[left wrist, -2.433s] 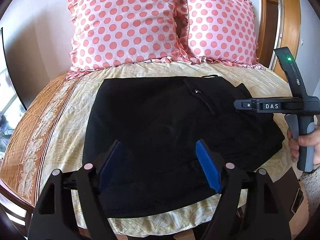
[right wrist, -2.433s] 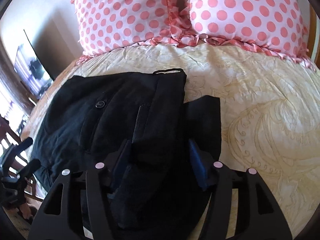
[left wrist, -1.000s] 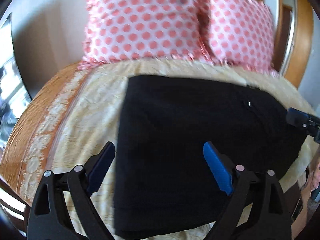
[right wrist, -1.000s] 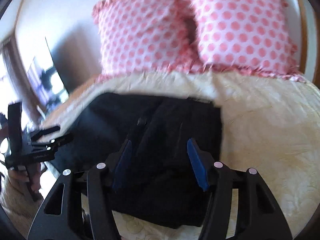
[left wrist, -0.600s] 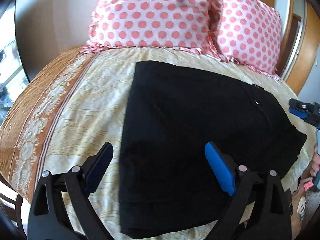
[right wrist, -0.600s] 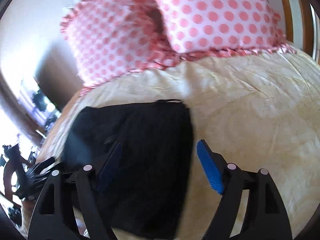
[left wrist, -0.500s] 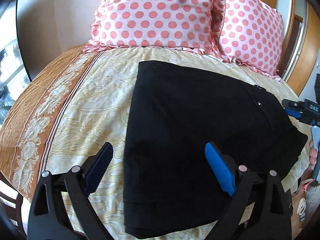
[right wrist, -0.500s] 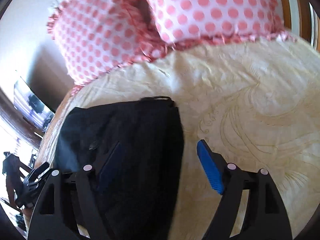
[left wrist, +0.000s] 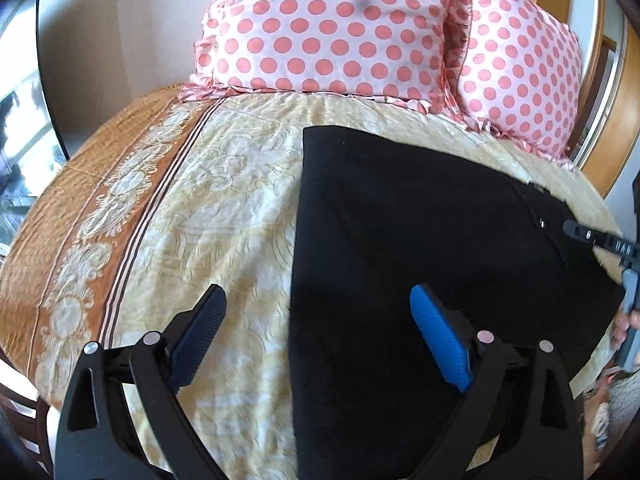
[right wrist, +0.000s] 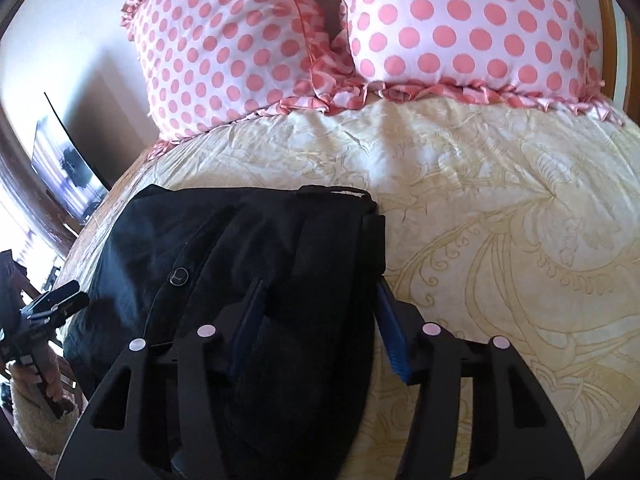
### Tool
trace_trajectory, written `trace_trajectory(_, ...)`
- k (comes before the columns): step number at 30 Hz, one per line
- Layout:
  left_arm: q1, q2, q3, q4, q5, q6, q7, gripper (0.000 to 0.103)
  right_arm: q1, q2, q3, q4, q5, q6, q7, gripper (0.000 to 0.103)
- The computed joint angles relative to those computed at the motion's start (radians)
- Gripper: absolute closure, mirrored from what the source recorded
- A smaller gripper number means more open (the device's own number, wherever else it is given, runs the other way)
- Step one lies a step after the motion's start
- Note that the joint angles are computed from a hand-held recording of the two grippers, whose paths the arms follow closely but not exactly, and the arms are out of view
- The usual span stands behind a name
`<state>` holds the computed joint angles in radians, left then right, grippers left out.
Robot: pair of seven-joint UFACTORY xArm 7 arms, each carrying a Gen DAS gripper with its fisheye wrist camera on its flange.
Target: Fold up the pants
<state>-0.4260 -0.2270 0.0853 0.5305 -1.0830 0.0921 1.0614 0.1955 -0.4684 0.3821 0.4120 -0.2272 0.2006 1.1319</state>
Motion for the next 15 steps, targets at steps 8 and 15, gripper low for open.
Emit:
trace_trajectory(8,0.174,0.171,-0.044,0.21,0.232,0.238,-0.19,0.01,-0.092,-0.006,0.109,0.051,-0.11,0.068,0.035,0.049)
trace_trajectory(15,0.263,0.269,-0.126,0.316,0.289,0.336,-0.21,0.01,-0.068,0.011,0.124,0.113,-0.262,0.175,0.052,0.052)
